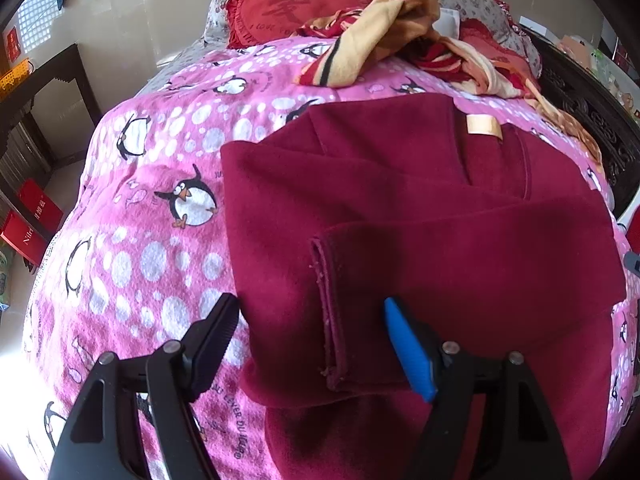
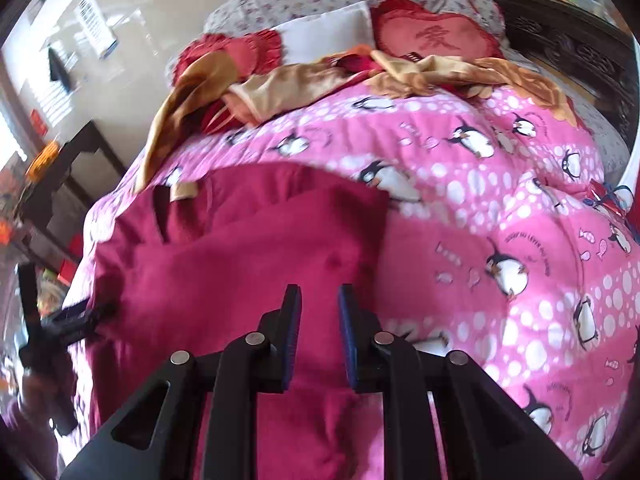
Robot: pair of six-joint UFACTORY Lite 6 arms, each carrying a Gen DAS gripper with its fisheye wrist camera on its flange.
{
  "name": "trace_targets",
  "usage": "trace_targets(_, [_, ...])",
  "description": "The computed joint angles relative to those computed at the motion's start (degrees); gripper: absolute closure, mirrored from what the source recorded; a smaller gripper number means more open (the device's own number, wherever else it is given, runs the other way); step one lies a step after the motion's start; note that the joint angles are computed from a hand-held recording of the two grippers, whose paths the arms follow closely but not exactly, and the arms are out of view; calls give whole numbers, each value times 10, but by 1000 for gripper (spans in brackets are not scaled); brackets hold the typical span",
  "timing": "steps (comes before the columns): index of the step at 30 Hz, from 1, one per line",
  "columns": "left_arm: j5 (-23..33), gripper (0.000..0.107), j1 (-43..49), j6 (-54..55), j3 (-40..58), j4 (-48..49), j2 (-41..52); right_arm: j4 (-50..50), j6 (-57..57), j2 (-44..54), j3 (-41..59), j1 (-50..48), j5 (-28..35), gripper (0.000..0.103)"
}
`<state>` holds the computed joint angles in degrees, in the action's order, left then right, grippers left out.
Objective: Fold small clothes
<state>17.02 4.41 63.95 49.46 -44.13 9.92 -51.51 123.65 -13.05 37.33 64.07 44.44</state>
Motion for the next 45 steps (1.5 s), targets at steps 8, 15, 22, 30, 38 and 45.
trace_targets(8, [6,28,0,-72,1,75,-11,38,-13,112,14,13,-47,94])
trace_targets(15, [82,28,56,-61,-20,119,-96,76,-18,41,16,68,40,92])
trace_targets(22, [172,26,133,-12,-56,95,-179,75,19,29,-5,84,32,88])
trace_targets(30, [293,26,254,77,-117,104,-291,97,57,-17,-27,144,20,87])
trace_targets(38, [410,22,444,217,-178,143,-353,124,189,-38,5,368,67,78])
trace_targets(45, [459,22,609,353,-207,192,-366,156,248,93,101,484,52,77])
